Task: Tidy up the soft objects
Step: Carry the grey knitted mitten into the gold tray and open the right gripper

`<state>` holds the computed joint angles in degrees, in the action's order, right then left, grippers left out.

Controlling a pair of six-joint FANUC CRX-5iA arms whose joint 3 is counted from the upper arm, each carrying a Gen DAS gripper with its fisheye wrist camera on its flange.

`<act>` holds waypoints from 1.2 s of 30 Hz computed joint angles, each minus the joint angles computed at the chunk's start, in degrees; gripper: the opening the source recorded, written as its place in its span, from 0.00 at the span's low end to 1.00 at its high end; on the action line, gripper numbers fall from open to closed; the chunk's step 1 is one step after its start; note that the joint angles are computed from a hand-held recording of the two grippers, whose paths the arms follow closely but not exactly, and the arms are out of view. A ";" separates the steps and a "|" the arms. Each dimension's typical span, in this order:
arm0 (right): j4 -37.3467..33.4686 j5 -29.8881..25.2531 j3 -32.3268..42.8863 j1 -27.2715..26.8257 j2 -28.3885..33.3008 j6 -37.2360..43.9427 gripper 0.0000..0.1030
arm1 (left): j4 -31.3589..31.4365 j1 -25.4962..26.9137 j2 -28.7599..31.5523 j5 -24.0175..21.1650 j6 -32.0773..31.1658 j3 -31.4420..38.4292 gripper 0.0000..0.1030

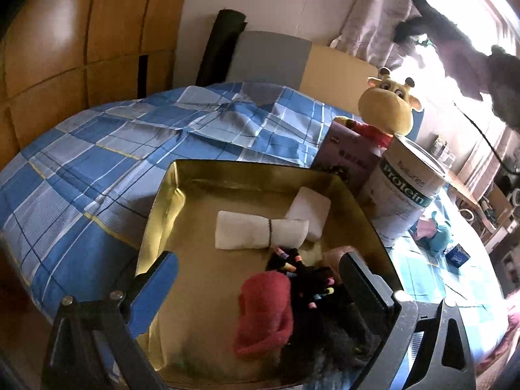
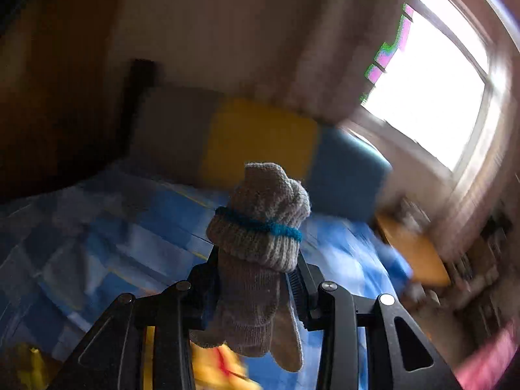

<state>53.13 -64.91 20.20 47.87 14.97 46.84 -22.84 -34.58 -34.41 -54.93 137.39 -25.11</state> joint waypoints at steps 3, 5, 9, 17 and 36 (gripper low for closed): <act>-5.31 4.80 1.26 3.64 1.17 6.63 0.36 | -0.64 0.29 -0.84 -0.73 0.78 -0.17 0.97; -11.97 6.18 2.15 6.17 1.68 12.82 0.36 | -2.61 -0.50 -1.36 -2.14 2.50 0.20 0.97; -26.01 3.60 2.97 10.24 2.74 23.67 0.36 | -4.72 -0.71 -2.83 -4.69 4.70 0.38 0.97; -43.56 2.09 -4.51 14.64 3.09 24.75 0.36 | -8.24 -0.12 -6.45 -10.78 8.14 0.24 0.99; -51.80 13.22 -18.18 18.59 -4.52 13.72 0.52 | -14.90 -6.38 -6.85 -21.19 16.04 1.51 1.00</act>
<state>1.33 -51.68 2.01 66.46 10.45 60.56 -37.74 -40.96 -41.26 -76.12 153.43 -23.60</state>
